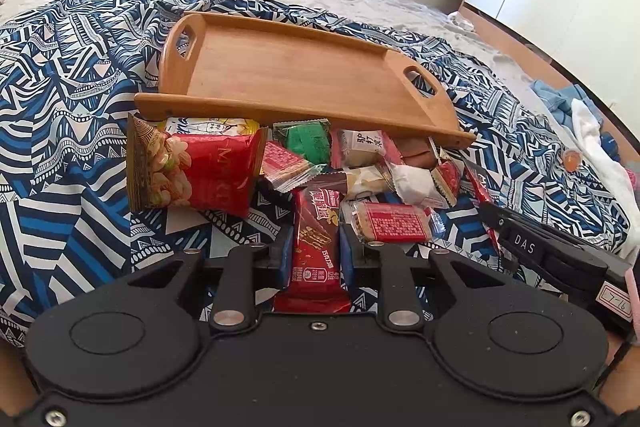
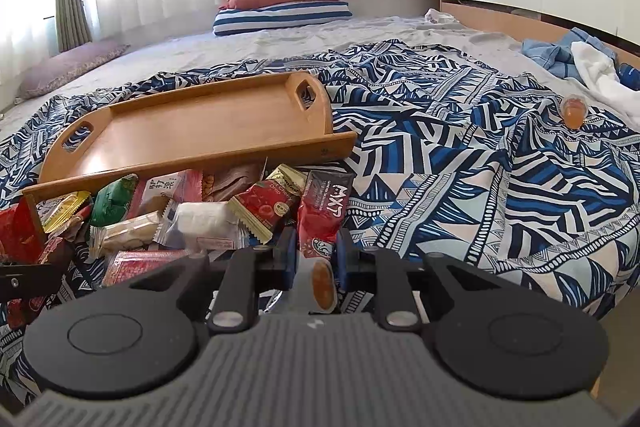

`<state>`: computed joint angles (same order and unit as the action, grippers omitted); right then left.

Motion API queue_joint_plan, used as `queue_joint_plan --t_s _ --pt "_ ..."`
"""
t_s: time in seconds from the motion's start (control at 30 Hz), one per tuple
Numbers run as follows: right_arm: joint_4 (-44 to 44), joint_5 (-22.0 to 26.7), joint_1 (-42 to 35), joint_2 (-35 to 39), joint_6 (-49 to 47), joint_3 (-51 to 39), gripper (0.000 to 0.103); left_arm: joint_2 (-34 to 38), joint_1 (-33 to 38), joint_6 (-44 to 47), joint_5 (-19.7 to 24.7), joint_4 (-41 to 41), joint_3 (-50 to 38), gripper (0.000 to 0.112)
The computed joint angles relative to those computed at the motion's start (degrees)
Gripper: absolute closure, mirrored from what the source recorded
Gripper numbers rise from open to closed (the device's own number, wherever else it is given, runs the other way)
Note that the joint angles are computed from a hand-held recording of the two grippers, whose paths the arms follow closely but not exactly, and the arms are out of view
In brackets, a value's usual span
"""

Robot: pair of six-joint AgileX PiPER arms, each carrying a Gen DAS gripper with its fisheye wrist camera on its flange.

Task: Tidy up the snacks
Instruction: 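Close the left tool on the chocolate bar while the right tool closes on the MXT packet, then carry both snacks onto the wooden tray and open both tools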

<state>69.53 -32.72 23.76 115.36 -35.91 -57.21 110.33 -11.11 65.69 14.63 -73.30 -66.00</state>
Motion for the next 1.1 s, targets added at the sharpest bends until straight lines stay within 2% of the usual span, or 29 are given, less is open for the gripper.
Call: queue_joint_plan --t_s 0.13,0.27,0.43,0.6,0.83,1.0,1.1 --pt "-0.4 -1.3 0.6 -1.0 1.1 1.0 0.079 -1.7 0.2 1.1 0.7 -1.7 0.9 0.090" --pt "-0.7 -1.9 0.4 -1.9 2.3 1.0 0.079 -3.6 0.1 6.8 1.2 -7.5 2.0 0.090" --pt "-2.3 -1.6 -0.5 -2.8 3.5 0.8 0.079 -3.6 -0.1 5.0 2.0 -6.3 -0.2 0.090" --pt "-8.8 0.2 -2.3 -3.7 8.3 0.5 0.079 -0.7 0.1 -4.0 2.2 1.8 -6.5 0.090" --pt "-20.9 8.2 -7.4 -2.9 18.2 -4.0 0.079 6.4 0.2 -24.2 5.3 20.6 -20.2 0.090" --pt "-23.3 15.4 -10.5 0.1 15.6 -11.9 0.079 13.9 0.6 -38.0 11.7 32.1 -34.7 0.090" --pt "-17.9 20.0 -12.0 3.0 6.3 -18.8 0.079 20.6 0.5 -47.1 17.3 39.6 -47.6 0.090"
